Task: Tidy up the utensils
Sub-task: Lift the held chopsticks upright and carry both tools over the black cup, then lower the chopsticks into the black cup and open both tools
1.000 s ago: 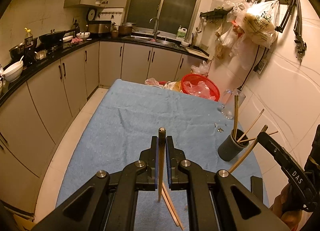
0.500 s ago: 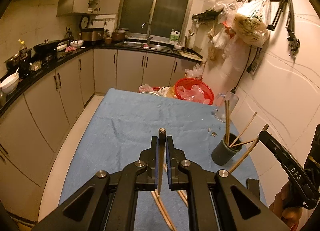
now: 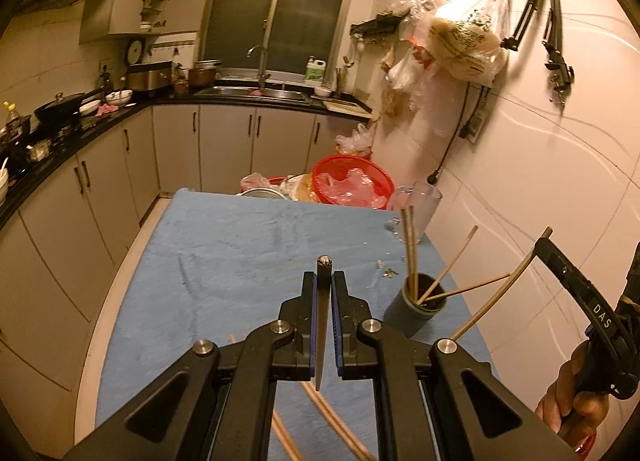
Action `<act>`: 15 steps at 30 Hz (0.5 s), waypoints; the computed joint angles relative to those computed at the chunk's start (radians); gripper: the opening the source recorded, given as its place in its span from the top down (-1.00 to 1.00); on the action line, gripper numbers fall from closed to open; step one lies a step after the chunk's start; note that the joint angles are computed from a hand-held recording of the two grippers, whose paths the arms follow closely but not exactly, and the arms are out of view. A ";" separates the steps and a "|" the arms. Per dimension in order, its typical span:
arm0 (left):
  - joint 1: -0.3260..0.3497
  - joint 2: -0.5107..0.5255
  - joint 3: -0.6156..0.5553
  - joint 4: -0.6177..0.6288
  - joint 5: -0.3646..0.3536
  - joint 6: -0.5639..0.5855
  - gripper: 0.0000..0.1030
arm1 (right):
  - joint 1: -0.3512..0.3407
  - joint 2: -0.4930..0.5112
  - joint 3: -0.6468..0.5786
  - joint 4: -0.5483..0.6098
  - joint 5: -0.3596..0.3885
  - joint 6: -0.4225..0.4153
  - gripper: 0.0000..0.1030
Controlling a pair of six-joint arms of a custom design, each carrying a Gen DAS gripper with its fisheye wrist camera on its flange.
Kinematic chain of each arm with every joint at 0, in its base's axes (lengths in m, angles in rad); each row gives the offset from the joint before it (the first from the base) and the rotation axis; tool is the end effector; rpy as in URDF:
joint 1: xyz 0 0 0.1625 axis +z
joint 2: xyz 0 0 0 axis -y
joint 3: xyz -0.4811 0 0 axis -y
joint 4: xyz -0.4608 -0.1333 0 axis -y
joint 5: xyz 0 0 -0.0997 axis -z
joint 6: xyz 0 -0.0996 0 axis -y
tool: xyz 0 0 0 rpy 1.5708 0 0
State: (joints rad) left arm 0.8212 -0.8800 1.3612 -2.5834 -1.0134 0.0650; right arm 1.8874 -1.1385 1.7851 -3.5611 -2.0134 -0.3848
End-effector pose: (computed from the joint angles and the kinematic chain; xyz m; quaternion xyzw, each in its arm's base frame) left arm -0.4388 -0.7443 0.2977 0.3012 0.8804 -0.3269 0.1653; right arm 0.2977 -0.6175 0.3986 0.1340 -0.7640 0.6010 0.1924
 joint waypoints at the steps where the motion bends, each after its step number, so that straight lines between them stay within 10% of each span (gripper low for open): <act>1: -0.003 0.007 -0.010 0.005 -0.009 0.002 0.86 | 0.001 -0.004 -0.001 -0.008 -0.004 -0.005 0.85; 15: -0.042 0.151 -0.207 0.065 -0.089 0.029 0.86 | -0.026 -0.038 -0.067 -0.014 -0.010 -0.020 0.85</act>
State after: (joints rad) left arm 0.7794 -0.7290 1.1539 -2.5181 -1.1022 0.0939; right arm 1.8617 -1.1768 1.7181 -3.5748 -2.0235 -0.4048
